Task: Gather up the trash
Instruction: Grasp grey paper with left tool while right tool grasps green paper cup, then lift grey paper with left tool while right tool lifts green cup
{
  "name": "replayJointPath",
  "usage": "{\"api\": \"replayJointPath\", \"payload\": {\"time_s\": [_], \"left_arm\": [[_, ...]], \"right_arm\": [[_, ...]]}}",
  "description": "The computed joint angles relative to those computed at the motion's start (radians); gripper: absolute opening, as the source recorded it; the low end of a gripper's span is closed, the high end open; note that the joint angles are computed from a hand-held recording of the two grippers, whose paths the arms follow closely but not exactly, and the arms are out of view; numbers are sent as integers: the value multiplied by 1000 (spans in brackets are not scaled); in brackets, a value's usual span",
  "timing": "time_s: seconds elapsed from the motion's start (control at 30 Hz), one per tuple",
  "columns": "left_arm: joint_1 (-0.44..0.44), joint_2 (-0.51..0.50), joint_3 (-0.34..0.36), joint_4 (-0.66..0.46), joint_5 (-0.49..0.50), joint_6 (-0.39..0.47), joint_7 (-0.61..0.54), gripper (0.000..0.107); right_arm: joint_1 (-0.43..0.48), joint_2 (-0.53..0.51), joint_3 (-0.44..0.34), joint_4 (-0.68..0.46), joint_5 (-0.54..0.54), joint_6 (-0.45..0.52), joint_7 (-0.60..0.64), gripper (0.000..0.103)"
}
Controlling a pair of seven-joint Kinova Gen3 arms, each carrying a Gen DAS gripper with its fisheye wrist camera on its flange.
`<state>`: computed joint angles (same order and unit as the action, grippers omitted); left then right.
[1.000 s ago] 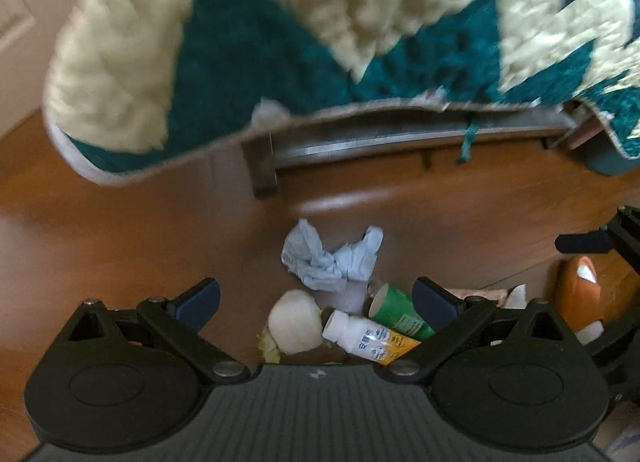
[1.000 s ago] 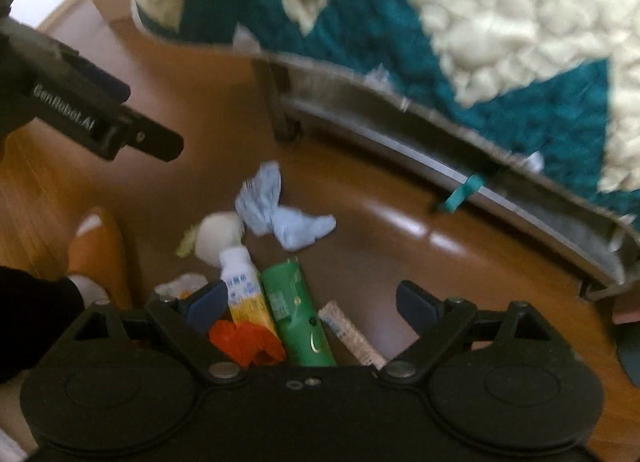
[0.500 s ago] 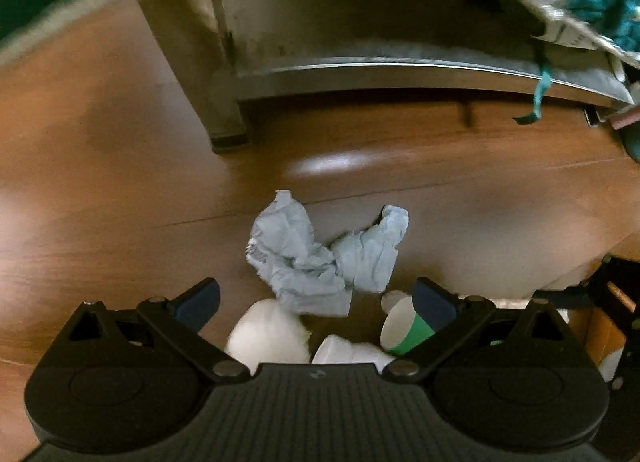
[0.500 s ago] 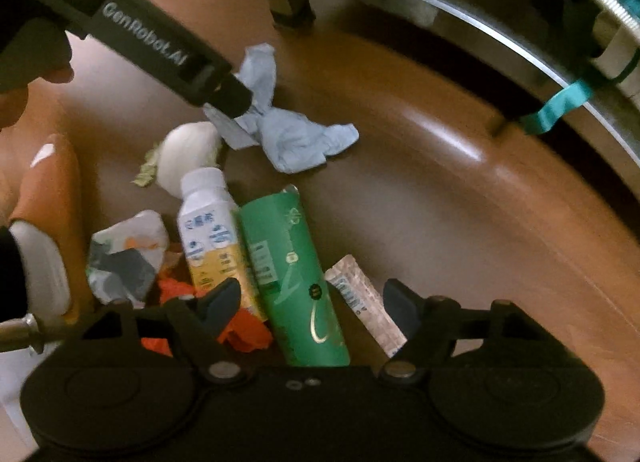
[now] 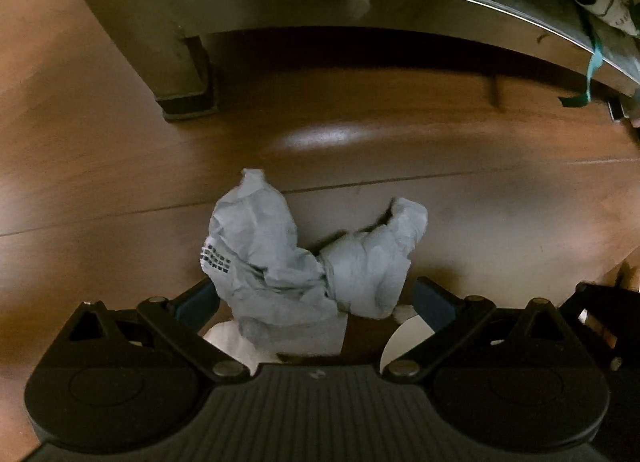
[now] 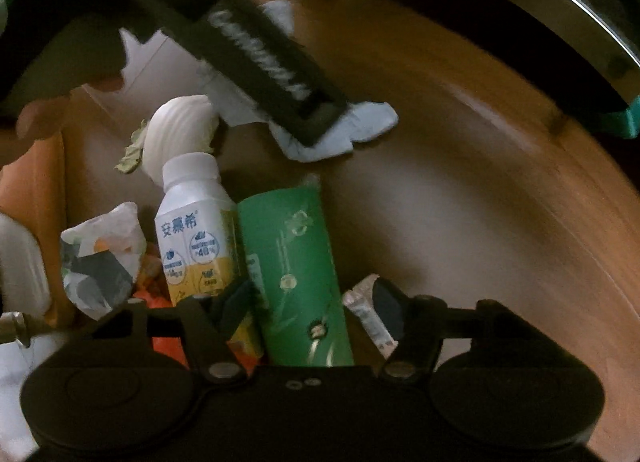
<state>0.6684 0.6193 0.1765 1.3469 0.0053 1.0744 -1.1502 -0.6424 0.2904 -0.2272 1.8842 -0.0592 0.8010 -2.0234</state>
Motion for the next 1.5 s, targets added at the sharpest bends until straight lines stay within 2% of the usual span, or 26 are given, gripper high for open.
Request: {"api": "replayJointPath", "payload": {"time_s": [0.2, 0.27, 0.57, 0.63, 0.77, 0.9, 1.1, 1.3, 1.5], "left_arm": [[5, 36, -7, -18, 1, -1, 15, 102], [10, 48, -8, -34, -4, 6, 16, 97], [10, 37, 0, -25, 2, -29, -10, 73], [14, 26, 1, -15, -1, -39, -14, 63], [8, -3, 7, 9, 12, -62, -16, 55], [5, -39, 11, 26, 23, -60, -6, 53], [6, -98, 17, 5, 15, 7, -2, 53], [-3, -200, 23, -49, -4, 106, -14, 53], [31, -287, 23, -160, -53, 205, 51, 53]], "right_arm": [[-12, 38, 1, -21, 9, -7, 9, 54], [-19, 43, 4, -28, 15, -4, 3, 49], [-21, 29, 12, -30, 17, 23, -40, 48], [-24, 17, 15, -26, 20, 26, -60, 48], [-28, -25, 16, -17, 32, 45, -108, 48], [-43, -69, 10, -29, 66, 110, -167, 48], [-53, -151, -8, -55, 111, 216, -267, 48], [-69, -235, -44, -156, 190, 364, -357, 48], [-72, -328, -102, -287, 270, 519, -430, 48]]}}
